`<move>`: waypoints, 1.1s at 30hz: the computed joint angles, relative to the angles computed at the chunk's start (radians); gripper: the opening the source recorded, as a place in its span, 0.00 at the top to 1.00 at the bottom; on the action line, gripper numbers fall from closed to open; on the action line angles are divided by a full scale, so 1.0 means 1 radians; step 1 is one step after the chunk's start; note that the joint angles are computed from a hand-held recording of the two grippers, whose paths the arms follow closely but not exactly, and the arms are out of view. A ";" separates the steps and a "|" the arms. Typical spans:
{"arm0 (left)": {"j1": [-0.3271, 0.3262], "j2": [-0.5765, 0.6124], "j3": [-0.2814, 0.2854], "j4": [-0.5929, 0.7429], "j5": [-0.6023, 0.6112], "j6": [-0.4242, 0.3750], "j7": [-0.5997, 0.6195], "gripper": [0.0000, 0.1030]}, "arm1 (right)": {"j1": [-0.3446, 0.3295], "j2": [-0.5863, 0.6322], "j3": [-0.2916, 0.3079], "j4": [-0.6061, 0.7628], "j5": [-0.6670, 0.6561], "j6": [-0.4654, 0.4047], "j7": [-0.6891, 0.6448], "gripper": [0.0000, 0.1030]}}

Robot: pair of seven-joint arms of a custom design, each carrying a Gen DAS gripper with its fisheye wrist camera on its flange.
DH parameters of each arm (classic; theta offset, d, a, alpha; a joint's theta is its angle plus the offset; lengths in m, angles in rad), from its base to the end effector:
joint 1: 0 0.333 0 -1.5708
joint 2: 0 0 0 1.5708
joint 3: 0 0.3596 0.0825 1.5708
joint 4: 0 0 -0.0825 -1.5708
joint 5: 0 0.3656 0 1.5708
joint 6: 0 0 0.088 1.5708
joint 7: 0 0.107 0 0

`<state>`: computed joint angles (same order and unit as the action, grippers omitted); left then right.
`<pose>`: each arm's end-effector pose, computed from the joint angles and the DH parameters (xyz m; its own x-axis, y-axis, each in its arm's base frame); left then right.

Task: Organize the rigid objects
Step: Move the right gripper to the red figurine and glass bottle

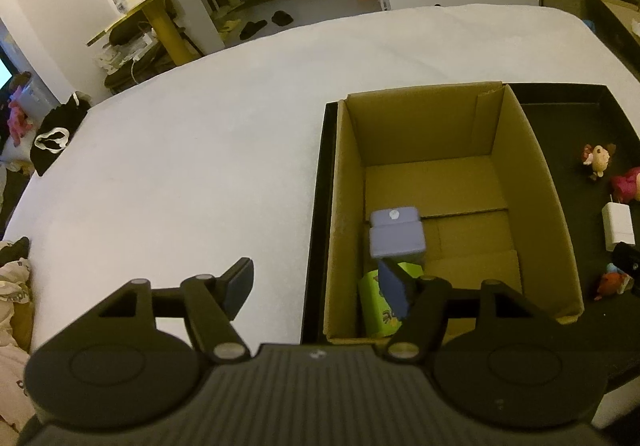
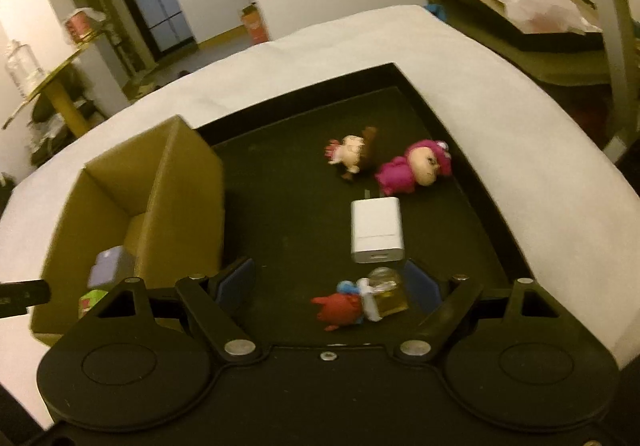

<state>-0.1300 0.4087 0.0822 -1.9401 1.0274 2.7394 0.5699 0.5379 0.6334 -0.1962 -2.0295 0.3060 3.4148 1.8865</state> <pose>0.6430 -0.0693 0.3532 0.1410 -0.9418 -0.3053 -0.8341 0.0531 -0.5491 0.6229 0.2041 0.2774 -0.1178 -0.9622 -0.2454 -0.7127 0.2540 -0.6539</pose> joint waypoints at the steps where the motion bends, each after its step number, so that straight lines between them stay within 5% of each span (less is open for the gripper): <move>1: -0.004 0.002 0.001 0.003 0.002 -0.007 -0.003 0.34 | 0.008 0.008 -0.011 0.003 0.008 0.002 0.002 0.21; 4: -0.012 0.007 -0.001 0.013 0.008 -0.030 -0.001 0.34 | 0.048 0.037 -0.062 0.025 0.037 -0.022 0.007 0.21; 21: -0.034 0.056 -0.022 0.087 -0.048 -0.137 0.076 0.34 | 0.068 0.084 -0.109 0.081 -0.130 -0.154 0.040 0.21; 22: -0.037 0.058 -0.020 0.089 -0.047 -0.140 0.078 0.34 | 0.065 0.085 -0.107 0.084 -0.141 -0.154 0.040 0.23; 24: -0.043 0.060 -0.019 0.092 -0.044 -0.150 0.083 0.34 | 0.049 0.085 -0.092 0.086 -0.158 -0.160 0.040 0.42; 33: -0.048 0.060 -0.018 0.093 -0.042 -0.155 0.076 0.34 | 0.050 0.068 -0.094 0.059 -0.165 -0.128 0.056 0.43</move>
<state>-0.1780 0.4688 0.0643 -1.8467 0.9855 2.5840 0.6461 0.5874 0.7014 -0.2906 -1.9705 0.1408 3.2869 1.9428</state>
